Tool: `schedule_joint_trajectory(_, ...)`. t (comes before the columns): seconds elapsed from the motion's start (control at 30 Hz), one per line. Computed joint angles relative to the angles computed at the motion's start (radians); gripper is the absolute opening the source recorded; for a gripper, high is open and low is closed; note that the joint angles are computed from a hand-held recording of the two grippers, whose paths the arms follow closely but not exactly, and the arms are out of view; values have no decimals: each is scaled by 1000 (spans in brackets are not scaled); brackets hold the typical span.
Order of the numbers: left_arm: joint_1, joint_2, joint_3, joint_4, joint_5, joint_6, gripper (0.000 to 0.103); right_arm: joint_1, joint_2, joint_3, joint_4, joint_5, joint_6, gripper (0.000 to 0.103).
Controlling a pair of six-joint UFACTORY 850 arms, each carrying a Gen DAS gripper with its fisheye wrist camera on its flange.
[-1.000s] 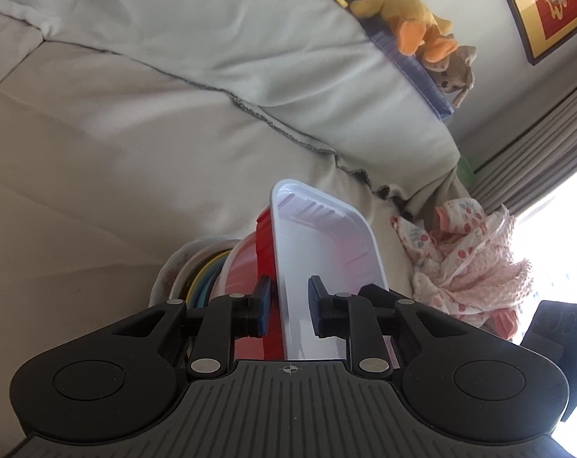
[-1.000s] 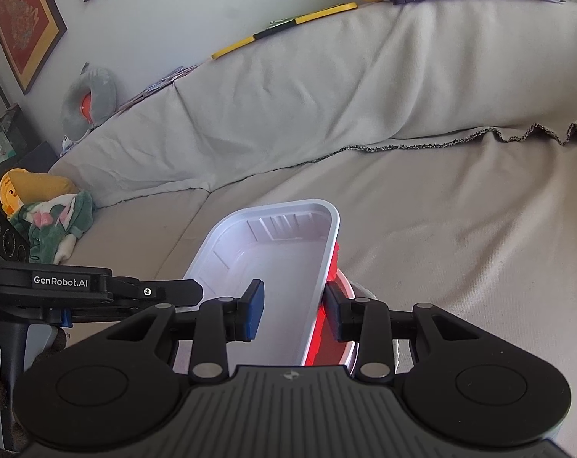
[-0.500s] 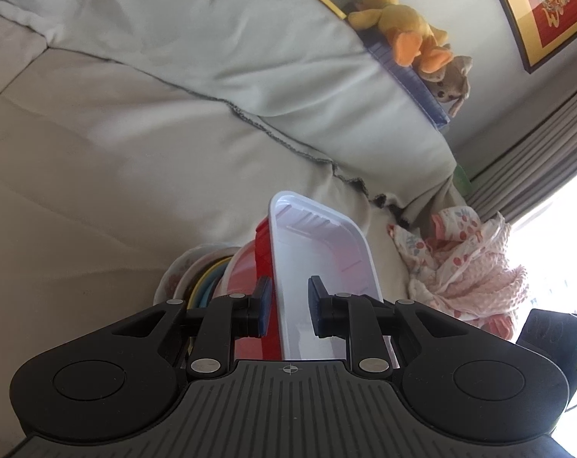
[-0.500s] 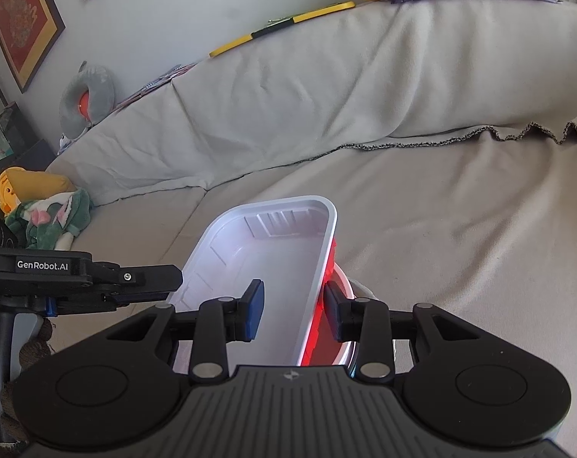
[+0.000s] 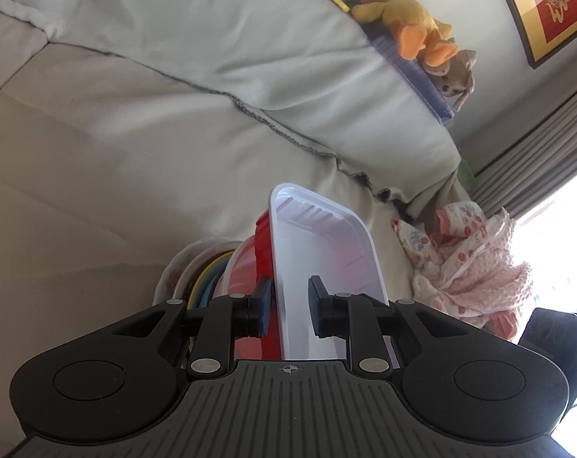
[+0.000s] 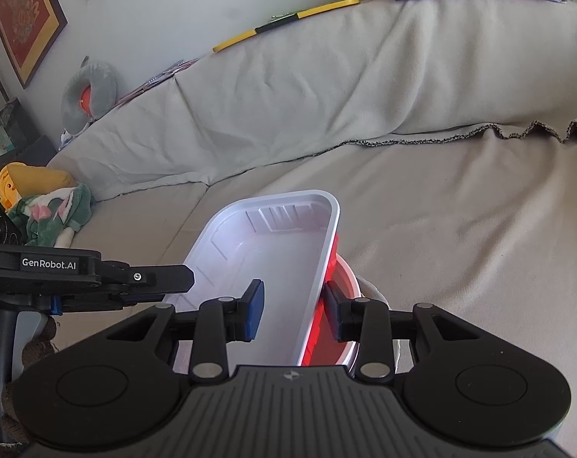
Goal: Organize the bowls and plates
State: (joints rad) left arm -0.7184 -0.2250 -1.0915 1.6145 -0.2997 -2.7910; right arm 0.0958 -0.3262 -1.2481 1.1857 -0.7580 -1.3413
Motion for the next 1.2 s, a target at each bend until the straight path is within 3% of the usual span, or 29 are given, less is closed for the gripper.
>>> schedule_joint_trajectory(0.1,-15,4,-5,-59,-35,61,23,-10,11,16,47,4,-43,35)
schedule_joint_trajectory(0.2,-54,14,-16,-133,-136,156,23,-36,41,42,95,-2,-78,35)
schedule_joint_trajectory(0.27,-97,22,-21,-140,-237,164,23,-54,77,72,128,11,-114,35)
schedule_joint_trajectory(0.37,-203,12,-39,-127,-466,188,23,-94,141,120,179,-6,-174,38)
schedule_joint_trajectory(0.43,-284,-23,-80,-159,-633,254,23,-120,177,140,161,-40,-171,47)
schedule_joint_trajectory(0.5,-339,-54,-134,-227,-704,340,23,-137,217,166,133,-43,-168,48)
schedule_joint_trajectory(0.6,-404,-81,-193,-287,-717,395,19,-176,275,212,98,-95,-172,53)
schedule_joint_trajectory(0.7,-462,-134,-277,-365,-714,463,17,-235,319,259,44,-228,-163,63)
schedule_joint_trajectory(0.77,-494,-189,-356,-461,-759,552,17,-265,353,294,-15,-282,-142,64)
schedule_joint_trajectory(0.83,-520,-227,-414,-540,-803,594,17,-285,397,335,-61,-289,-137,64)
schedule_joint_trajectory(0.93,-544,-234,-438,-569,-798,569,16,-321,454,383,-118,-292,-130,64)
schedule_joint_trajectory(1.07,-546,-290,-539,-676,-848,696,16,-339,463,382,-190,-311,-80,64)
schedule_joint_trajectory(1.2,-534,-281,-519,-693,-799,703,16,-340,456,385,-213,-304,-64,64)
